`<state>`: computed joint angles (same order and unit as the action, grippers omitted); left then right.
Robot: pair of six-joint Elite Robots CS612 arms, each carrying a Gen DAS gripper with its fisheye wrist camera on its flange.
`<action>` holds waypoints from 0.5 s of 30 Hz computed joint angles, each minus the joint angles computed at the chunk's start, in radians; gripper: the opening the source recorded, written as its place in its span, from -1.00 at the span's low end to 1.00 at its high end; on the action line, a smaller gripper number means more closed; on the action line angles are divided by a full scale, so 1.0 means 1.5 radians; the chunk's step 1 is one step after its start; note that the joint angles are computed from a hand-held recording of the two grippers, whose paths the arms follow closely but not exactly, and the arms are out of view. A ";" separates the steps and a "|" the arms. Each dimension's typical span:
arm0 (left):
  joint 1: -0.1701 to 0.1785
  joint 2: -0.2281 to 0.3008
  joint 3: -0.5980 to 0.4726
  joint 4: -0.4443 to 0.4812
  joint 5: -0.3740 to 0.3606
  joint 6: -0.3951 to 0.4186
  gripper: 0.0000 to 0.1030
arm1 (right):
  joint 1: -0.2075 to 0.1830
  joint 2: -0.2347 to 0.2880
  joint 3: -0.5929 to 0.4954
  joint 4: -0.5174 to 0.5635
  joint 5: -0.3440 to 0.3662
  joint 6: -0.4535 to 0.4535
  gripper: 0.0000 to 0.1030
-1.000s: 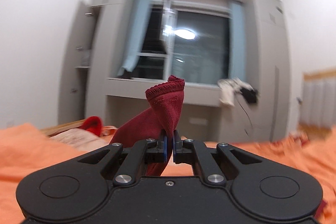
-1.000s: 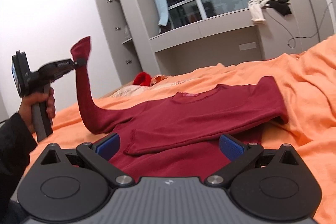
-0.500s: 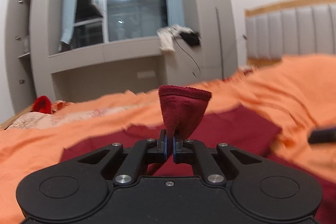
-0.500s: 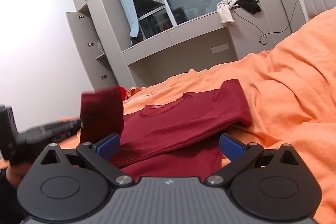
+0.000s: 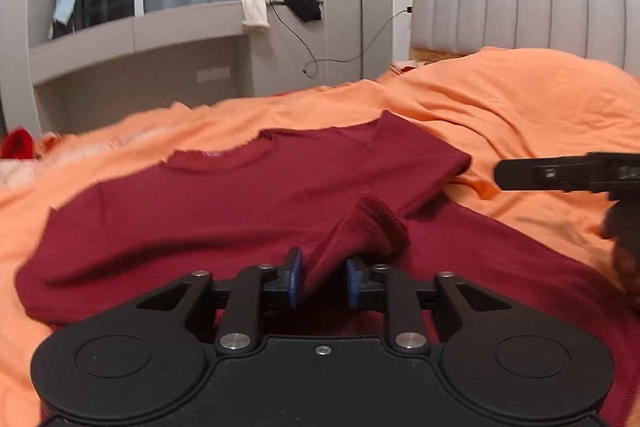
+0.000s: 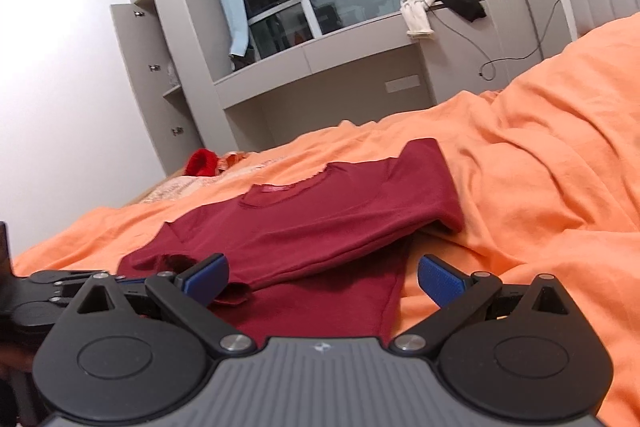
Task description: Fold small clothes
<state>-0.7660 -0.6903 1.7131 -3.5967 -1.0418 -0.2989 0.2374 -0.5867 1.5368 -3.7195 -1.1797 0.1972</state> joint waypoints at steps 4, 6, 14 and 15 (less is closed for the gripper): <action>0.016 -0.010 0.019 -0.022 -0.088 -0.012 0.14 | 0.008 -0.004 -0.006 0.034 -0.040 -0.022 0.99; 0.029 -0.017 0.027 -0.022 -0.153 -0.025 0.29 | 0.013 -0.004 -0.012 0.051 -0.059 -0.043 0.99; 0.047 -0.049 0.069 -0.042 -0.073 -0.099 0.56 | 0.044 0.002 -0.043 0.090 -0.086 -0.186 0.99; 0.045 -0.059 0.075 -0.011 -0.012 -0.146 0.56 | 0.046 0.001 -0.040 0.084 -0.079 -0.206 0.99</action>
